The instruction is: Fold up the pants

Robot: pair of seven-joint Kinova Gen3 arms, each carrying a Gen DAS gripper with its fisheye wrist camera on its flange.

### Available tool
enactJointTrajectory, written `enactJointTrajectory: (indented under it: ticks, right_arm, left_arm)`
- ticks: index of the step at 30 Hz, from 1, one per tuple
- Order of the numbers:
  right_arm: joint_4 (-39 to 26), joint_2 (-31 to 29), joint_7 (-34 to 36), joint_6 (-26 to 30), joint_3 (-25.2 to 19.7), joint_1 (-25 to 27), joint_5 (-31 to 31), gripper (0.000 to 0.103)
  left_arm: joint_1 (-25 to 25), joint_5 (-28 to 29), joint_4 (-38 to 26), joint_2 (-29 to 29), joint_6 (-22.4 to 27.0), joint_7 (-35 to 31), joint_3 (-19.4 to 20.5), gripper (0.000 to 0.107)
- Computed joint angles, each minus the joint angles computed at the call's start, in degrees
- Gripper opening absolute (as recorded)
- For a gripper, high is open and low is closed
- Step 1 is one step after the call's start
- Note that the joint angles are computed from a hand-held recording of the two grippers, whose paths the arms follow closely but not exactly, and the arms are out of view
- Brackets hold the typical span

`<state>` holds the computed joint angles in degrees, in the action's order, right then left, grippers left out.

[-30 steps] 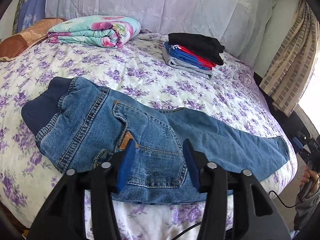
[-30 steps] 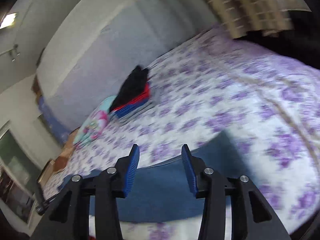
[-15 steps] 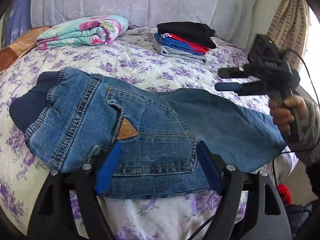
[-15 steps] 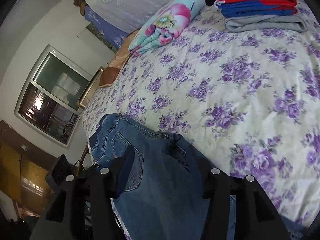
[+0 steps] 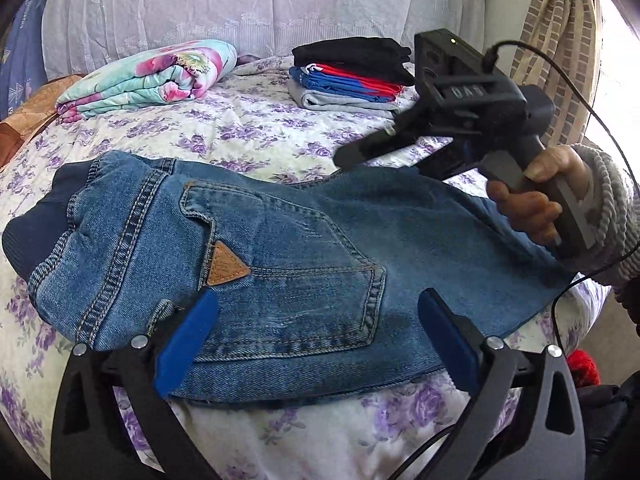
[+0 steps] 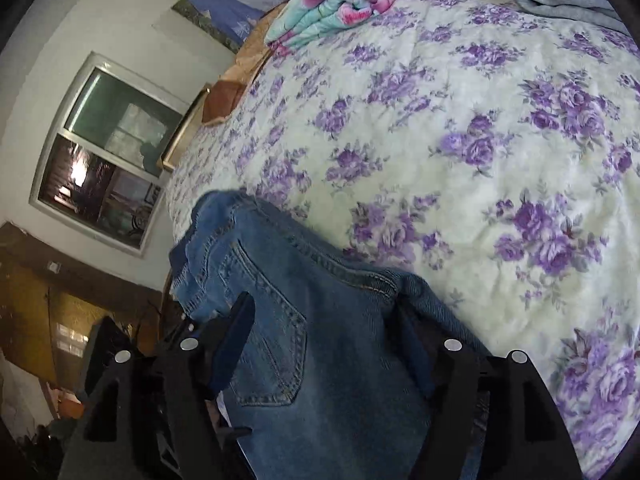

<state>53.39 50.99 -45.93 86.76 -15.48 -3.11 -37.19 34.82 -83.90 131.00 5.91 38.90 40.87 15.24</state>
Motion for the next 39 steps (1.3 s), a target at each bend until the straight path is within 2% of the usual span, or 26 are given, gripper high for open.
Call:
enactJointTrajectory:
  ticks: [2, 4, 5, 6, 8, 10, 11, 14, 16, 17, 19, 20, 23, 27, 29, 32, 35, 36, 38, 39]
  right_arm:
    - [-2.6, 2.7, -4.4, 0.8, -2.5, 1.9, -1.5, 0.068]
    - [-2.9, 3.8, -6.0, -0.7, -5.2, 3.3, 0.6, 0.052]
    - [-1.5, 3.2, -5.4, -2.6, -5.2, 3.6, 1.4, 0.036]
    - [0.3, 2.2, -3.8, -5.0, -4.2, 3.7, 1.3, 0.029]
    - [3.8, -0.7, 0.8, -9.6, -0.6, 4.2, -1.2, 0.032]
    - [7.9, -5.0, 5.5, -14.3, -0.8, 5.4, -1.7, 0.032]
    - [10.4, -7.1, 7.8, -16.6, -2.4, 6.5, -1.1, 0.031]
    - [18.2, -12.5, 14.8, -23.6, -10.3, 9.7, 4.0, 0.020]
    - [23.5, -15.3, 19.5, -28.2, -12.6, 10.0, 6.2, 0.015]
    - [25.7, -16.1, 21.0, -30.6, -12.2, 8.9, 6.7, 0.014]
    - [27.9, -16.9, 21.3, -34.9, -8.4, 4.7, 8.3, 0.010]
    - [27.5, -16.2, 20.0, -36.1, -6.9, 3.0, 9.6, 0.000]
    - [24.4, -12.8, 15.8, -35.3, -6.7, 3.1, 8.0, 0.000]
    - [30.0, -17.0, 20.9, -38.7, -12.2, 8.9, 4.7, 0.002]
    - [31.1, -17.8, 21.5, -38.3, -12.5, 9.5, 4.6, 0.002]
    - [28.8, -15.0, 17.5, -36.9, -7.7, 4.7, 7.9, 0.001]
    - [24.1, -11.6, 13.1, -30.6, -7.3, 6.1, 5.2, 0.000]
    - [24.2, -11.4, 13.3, -30.0, -8.3, 7.5, 4.0, 0.002]
    - [26.8, -12.4, 15.1, -31.2, -10.8, 10.8, 1.8, 0.006]
    - [28.4, -13.1, 16.5, -32.0, -12.0, 12.6, 0.4, 0.018]
  left_arm:
    - [-0.1, -0.1, 0.2, -0.3, -0.7, 0.2, -0.4, 0.098]
    - [-0.4, -0.4, 0.4, -0.5, -1.2, 0.4, -0.5, 0.098]
    - [-0.4, -0.3, 0.3, -0.4, -1.1, 0.3, -0.4, 0.098]
    - [-0.5, -0.2, 0.3, -0.3, -1.1, 0.1, -0.4, 0.098]
    - [-0.7, -0.3, 0.4, -0.5, -1.5, 0.2, -0.5, 0.098]
    - [-0.9, -0.3, 0.5, -0.7, -1.9, 0.2, -0.5, 0.098]
    - [-1.0, -0.2, 0.4, -0.7, -1.9, 0.1, -0.5, 0.098]
    - [-1.0, 0.9, -0.1, -0.5, -1.6, -0.8, -0.5, 0.098]
    - [-1.2, 1.1, -0.1, -0.6, -2.0, -0.8, -0.7, 0.098]
    - [-1.3, 1.1, -0.1, -0.7, -2.3, -0.7, -0.7, 0.098]
    - [-1.5, 1.1, 0.0, -0.9, -2.7, -0.6, -0.9, 0.098]
    - [-1.5, 1.0, 0.0, -1.0, -2.8, -0.4, -0.9, 0.098]
    - [-1.6, 0.9, 0.1, -0.9, -2.7, 0.0, -0.8, 0.098]
    - [-2.7, 1.0, 0.9, -2.9, -5.4, 0.8, -1.2, 0.098]
    - [-3.6, 1.0, 1.8, -4.7, -6.7, 2.4, -1.2, 0.098]
    - [-4.2, 1.9, 3.3, -8.1, -3.5, 6.7, 0.5, 0.097]
    - [-5.8, 5.6, 4.3, -11.9, 1.6, 8.2, 3.3, 0.097]
    - [-6.6, 7.7, 4.5, -13.3, 2.4, 7.2, 3.4, 0.097]
    - [-5.8, 10.4, 4.7, -15.4, 1.8, 5.9, 0.4, 0.097]
    - [-6.1, 12.7, 4.2, -15.3, 2.3, 4.3, -0.8, 0.097]
